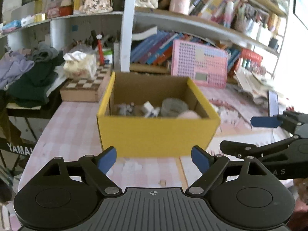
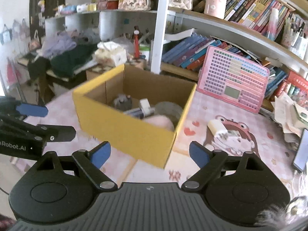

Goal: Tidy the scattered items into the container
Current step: 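Withdraw both tools from the box toward the white charger and card box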

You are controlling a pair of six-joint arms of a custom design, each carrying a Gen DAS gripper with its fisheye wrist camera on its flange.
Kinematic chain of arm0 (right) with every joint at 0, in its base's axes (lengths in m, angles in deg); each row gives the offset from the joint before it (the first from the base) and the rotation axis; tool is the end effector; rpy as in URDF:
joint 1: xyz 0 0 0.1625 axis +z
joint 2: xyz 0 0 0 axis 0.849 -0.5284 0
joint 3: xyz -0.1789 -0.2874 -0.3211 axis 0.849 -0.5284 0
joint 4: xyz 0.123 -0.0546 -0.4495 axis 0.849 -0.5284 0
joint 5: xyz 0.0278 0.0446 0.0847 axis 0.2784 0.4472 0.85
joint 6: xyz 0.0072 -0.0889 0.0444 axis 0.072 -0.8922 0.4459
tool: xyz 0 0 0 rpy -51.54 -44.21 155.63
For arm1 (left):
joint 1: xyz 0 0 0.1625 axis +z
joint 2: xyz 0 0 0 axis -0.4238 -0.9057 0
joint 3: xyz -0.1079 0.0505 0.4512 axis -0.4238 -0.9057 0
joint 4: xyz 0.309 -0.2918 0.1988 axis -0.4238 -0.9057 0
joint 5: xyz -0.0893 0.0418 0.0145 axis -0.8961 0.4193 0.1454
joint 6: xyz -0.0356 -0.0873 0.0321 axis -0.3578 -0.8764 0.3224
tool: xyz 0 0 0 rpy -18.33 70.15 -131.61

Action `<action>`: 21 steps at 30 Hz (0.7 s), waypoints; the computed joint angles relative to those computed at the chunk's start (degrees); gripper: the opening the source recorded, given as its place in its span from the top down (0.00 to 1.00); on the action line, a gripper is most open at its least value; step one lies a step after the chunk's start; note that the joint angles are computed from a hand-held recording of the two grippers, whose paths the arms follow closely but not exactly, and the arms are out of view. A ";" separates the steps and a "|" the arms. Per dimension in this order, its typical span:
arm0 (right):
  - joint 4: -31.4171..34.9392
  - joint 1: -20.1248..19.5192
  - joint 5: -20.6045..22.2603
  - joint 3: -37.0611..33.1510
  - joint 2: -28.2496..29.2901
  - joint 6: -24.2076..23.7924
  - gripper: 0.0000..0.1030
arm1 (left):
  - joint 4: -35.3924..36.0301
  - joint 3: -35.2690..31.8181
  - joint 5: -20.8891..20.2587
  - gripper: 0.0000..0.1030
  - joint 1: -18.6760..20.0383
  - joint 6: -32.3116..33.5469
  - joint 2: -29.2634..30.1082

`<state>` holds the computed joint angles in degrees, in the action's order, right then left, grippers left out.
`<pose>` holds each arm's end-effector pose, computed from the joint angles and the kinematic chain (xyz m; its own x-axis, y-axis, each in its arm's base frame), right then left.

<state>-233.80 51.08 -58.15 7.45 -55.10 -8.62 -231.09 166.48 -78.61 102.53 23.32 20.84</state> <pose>0.3839 -0.8306 -0.0571 -0.5508 -0.4651 0.6930 -0.8075 0.5072 -0.3013 0.0108 -0.7971 0.3191 -0.7792 0.0770 -0.6221 0.5226 0.6279 -0.5768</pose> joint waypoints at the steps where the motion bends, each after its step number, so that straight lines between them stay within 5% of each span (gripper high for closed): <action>1: -0.65 0.04 -0.37 1.48 -0.48 0.42 0.14 | 0.21 0.62 0.08 0.15 0.00 -0.40 -0.33; 5: 0.30 0.16 -2.38 4.57 -1.58 5.11 0.14 | 3.56 2.38 -0.10 0.15 0.29 -5.65 -1.78; 11: 3.07 0.11 -2.87 6.06 -2.55 11.16 0.14 | 5.46 4.07 1.42 0.15 0.14 -5.12 -2.92; 21: 3.81 0.66 -6.79 8.46 -3.34 13.58 0.12 | 10.66 4.68 2.48 0.08 0.57 -7.44 -3.60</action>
<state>-229.99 51.73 -64.95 15.90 -58.44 4.95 -220.44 171.16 -76.13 103.09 15.89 17.24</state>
